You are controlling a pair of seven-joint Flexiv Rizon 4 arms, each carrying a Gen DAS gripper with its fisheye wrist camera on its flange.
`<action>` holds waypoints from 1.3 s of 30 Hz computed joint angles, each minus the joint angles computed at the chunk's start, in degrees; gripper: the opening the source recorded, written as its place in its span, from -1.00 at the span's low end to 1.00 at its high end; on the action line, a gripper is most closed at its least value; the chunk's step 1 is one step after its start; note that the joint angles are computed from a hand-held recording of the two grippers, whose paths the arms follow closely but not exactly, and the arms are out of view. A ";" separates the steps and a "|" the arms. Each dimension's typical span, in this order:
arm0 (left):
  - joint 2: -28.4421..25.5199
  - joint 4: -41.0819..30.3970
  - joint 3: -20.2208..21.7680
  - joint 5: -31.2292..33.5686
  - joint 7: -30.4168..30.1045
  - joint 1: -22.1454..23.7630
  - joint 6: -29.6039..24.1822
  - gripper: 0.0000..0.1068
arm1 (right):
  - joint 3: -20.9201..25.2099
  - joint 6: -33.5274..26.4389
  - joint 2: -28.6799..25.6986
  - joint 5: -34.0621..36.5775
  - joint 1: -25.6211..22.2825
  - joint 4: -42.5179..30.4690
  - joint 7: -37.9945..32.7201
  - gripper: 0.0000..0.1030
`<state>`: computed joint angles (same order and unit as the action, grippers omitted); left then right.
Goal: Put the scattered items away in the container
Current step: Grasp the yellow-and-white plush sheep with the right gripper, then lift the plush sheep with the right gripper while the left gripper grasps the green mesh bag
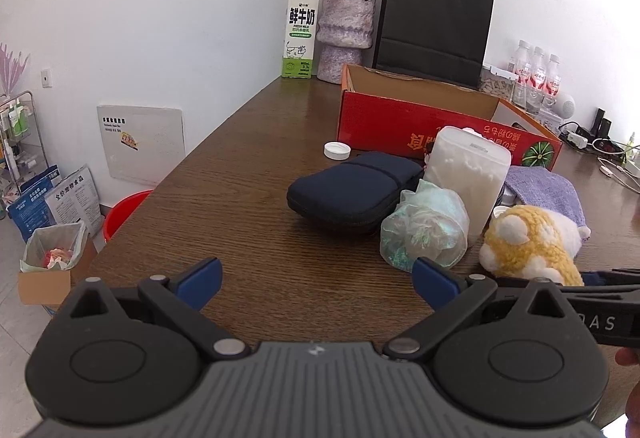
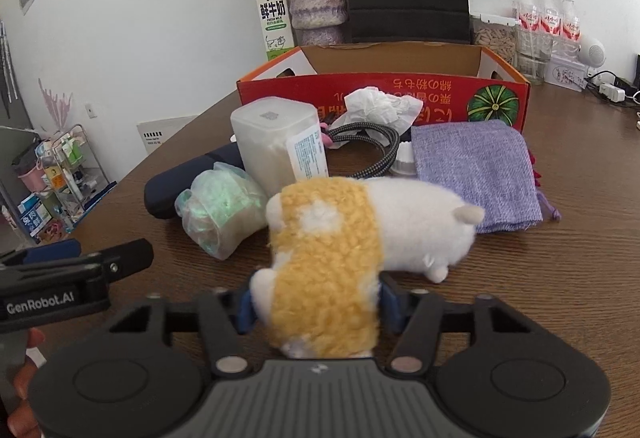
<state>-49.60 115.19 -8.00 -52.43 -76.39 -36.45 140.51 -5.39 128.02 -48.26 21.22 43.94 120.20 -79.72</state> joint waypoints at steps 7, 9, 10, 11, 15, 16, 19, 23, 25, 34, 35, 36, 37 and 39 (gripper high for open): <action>-0.94 -2.66 0.14 -0.07 2.88 -0.66 -1.79 0.93 | 1.67 6.40 -1.30 0.80 -1.27 1.90 -1.70 -0.06; -1.23 -3.47 0.11 0.78 3.14 -0.52 -2.29 0.93 | 2.05 7.73 -1.39 1.41 -1.55 2.40 -2.29 -0.07; -1.38 -3.96 0.18 0.83 3.46 -0.63 -2.58 0.93 | 2.16 8.42 -1.52 1.84 -1.58 2.56 -2.63 -0.07; -1.58 -4.65 0.32 0.71 4.03 -0.86 -2.89 0.93 | 2.32 9.26 -1.67 2.17 -1.71 2.72 -2.97 -0.07; -2.55 -7.00 0.51 1.81 5.05 -0.98 -3.57 0.93 | 2.32 12.87 -2.40 4.78 -1.19 3.07 -5.18 -0.07; -2.93 -7.90 0.62 1.52 5.61 -1.17 -3.91 0.93 | 2.31 13.51 -2.57 5.56 -1.07 3.00 -5.75 -0.07; -4.34 -10.73 0.59 0.47 6.58 -1.39 -4.69 0.93 | 2.44 14.91 -3.01 7.58 -1.23 2.60 -7.16 -0.07; -5.69 -14.40 0.54 -4.08 8.78 -2.26 -7.00 0.93 | 3.24 15.77 -3.24 8.85 -2.36 2.37 -7.91 -0.07; -6.26 -15.53 0.18 -5.48 9.18 -2.33 -7.11 0.93 | 3.57 16.09 -3.36 9.01 -2.85 2.30 -8.17 -0.07; -6.11 -15.99 -0.84 -7.93 8.69 -2.26 -8.43 0.09 | 4.95 17.19 -3.87 8.38 -4.81 2.38 -7.77 -0.07; -5.94 -15.47 -1.14 -6.98 7.96 -1.91 -8.34 0.08 | 5.04 17.30 -3.91 8.29 -4.95 2.43 -7.67 -0.07; -5.82 -15.05 -1.24 -6.14 7.44 -1.66 -8.39 0.08 | 5.09 17.39 -3.94 8.29 -5.03 2.46 -7.59 -0.07; -5.79 -14.84 -1.06 -6.03 7.32 -1.86 -8.26 0.07 | 5.13 17.53 -4.00 8.22 -5.17 2.46 -7.48 -0.07; -5.52 -14.00 -0.95 -5.17 6.73 -1.88 -8.03 0.02 | 5.22 18.02 -4.13 7.98 -5.42 2.55 -7.36 -0.07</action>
